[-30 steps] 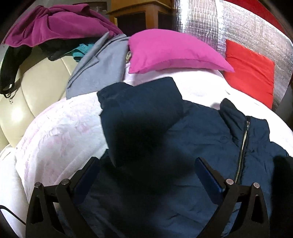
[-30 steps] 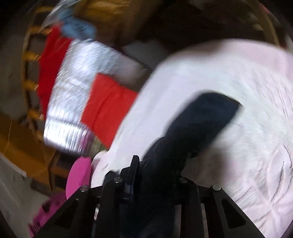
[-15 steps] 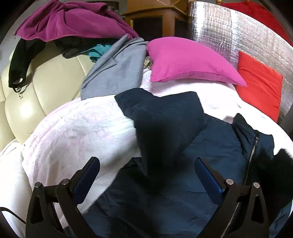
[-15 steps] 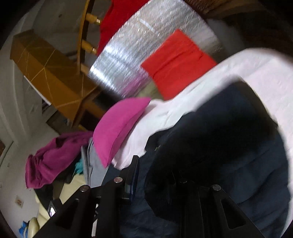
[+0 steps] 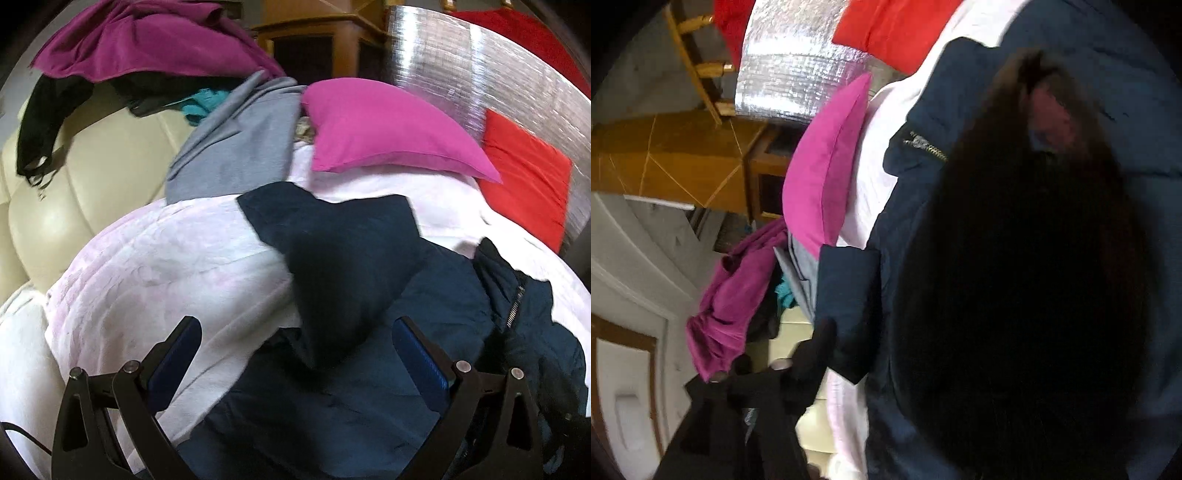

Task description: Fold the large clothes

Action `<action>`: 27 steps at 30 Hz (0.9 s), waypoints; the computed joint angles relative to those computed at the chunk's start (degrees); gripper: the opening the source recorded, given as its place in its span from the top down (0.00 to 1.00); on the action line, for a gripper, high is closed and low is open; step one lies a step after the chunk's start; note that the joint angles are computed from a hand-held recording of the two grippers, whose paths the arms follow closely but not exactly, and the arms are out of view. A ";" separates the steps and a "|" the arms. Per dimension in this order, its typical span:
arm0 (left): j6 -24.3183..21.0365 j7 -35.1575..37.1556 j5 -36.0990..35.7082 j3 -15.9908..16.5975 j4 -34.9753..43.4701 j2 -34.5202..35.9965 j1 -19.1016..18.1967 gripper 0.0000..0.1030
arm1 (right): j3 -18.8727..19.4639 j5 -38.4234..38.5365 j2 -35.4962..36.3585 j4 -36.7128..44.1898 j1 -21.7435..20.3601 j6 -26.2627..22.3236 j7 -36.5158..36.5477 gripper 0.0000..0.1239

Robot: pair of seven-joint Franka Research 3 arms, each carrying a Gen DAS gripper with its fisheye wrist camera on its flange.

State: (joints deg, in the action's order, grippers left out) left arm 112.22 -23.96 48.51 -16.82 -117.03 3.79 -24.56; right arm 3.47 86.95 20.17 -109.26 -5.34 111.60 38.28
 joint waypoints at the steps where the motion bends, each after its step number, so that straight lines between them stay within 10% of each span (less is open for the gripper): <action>1: 0.40 0.53 0.57 -0.06 0.24 0.19 -0.08 0.01 | -0.31 -0.35 -0.08 -0.24 -0.52 -0.82 -0.19 0.42; 14: 1.53 7.15 3.21 0.58 4.23 3.42 -2.20 0.01 | -2.26 3.17 3.18 1.83 -5.82 1.22 11.94 0.40; 27: 1.94 2.70 0.85 0.38 -1.01 -1.20 0.15 0.01 | 0.17 6.52 -4.24 2.30 -3.11 -9.74 -0.45 0.40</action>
State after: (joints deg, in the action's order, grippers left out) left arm 114.16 -21.27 49.36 -16.44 -118.05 2.59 -24.41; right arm 3.63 93.47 15.93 -106.96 -8.45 101.86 37.83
